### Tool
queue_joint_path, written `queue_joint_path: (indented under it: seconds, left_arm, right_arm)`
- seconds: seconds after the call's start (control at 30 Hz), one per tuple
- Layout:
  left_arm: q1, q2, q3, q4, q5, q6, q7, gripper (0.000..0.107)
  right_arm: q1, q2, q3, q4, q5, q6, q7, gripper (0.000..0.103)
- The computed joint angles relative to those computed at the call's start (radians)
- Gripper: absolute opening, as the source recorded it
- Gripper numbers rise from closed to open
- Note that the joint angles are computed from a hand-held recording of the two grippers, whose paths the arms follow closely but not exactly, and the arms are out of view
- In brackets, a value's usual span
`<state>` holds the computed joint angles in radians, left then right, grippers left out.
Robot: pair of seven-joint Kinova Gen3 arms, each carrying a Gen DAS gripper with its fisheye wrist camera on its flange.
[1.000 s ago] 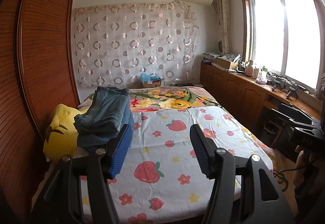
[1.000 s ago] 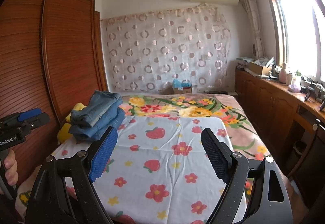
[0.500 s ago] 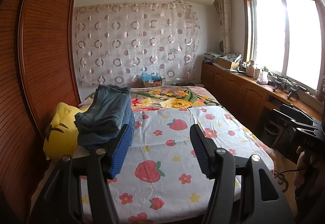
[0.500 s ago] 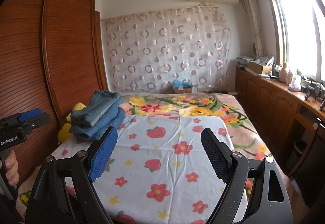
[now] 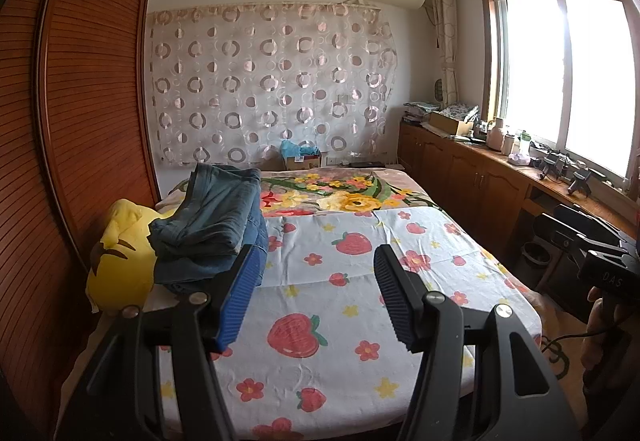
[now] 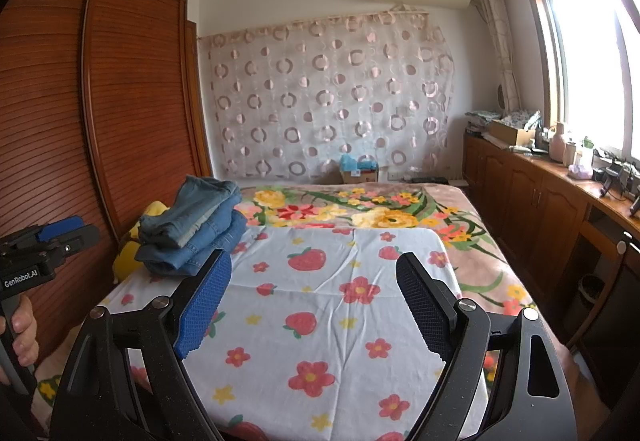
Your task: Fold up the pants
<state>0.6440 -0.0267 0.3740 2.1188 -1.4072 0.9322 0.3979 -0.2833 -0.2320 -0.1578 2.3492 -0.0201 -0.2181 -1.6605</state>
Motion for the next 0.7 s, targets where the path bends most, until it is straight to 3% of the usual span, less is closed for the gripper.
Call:
queue_joint_path:
  seconds: [0.7]
  left_arm:
    - [-0.001,-0.002,0.001,0.004,-0.003,-0.001,0.005,0.059]
  right_arm:
    - [-0.003,0.0,0.007,-0.004,0.007,0.005,-0.004,0.086]
